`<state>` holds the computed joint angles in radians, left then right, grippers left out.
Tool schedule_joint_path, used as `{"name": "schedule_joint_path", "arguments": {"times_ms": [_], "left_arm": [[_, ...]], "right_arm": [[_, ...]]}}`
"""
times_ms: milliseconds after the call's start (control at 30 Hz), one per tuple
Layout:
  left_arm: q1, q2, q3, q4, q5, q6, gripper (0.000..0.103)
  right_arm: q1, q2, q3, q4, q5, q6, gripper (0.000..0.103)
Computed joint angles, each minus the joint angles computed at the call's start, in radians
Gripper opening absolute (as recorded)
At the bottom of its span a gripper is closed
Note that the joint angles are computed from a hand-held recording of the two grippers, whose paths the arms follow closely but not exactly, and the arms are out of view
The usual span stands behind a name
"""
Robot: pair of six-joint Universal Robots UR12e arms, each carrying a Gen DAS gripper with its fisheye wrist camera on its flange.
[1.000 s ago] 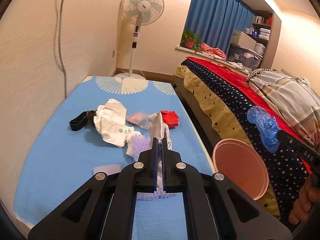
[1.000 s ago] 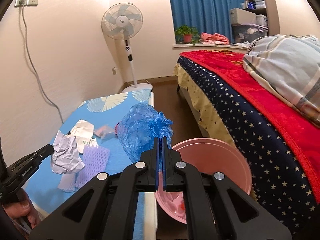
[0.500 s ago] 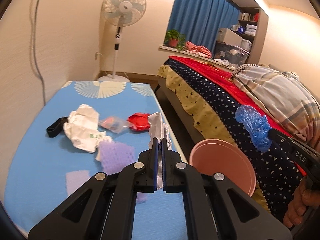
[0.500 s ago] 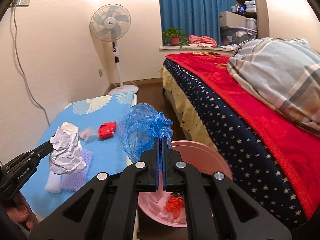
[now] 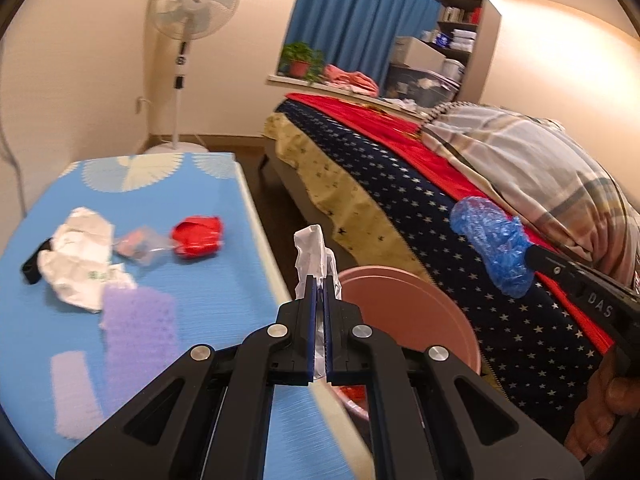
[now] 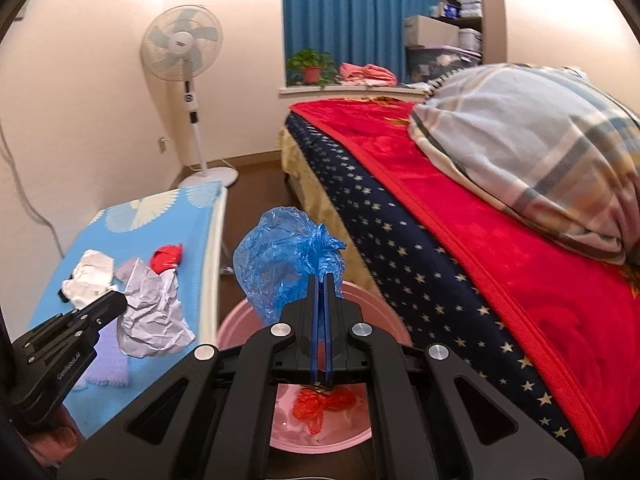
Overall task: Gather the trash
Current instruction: 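Lift and carry the blue bag and white paper over the pink bin, then open both tools to drop the blue bag and white paper into the bin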
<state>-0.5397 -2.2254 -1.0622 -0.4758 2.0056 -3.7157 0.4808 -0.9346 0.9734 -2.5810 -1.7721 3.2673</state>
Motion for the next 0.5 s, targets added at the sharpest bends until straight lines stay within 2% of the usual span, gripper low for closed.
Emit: {"name": "schedule_joint_path", "arguments": {"times_ms": [200,500], "left_arm": [[0.0,-0.058,0.083,-0.019,-0.047,0.058,0.003],[0.004,-0.093,0.131,-0.05,-0.086,0.089,0.003]], "right_arm": [[-0.008,0.009,-0.004,0.027,-0.046,0.053,0.003],[-0.01,0.038,-0.035,0.05,-0.068,0.079,0.003]]}}
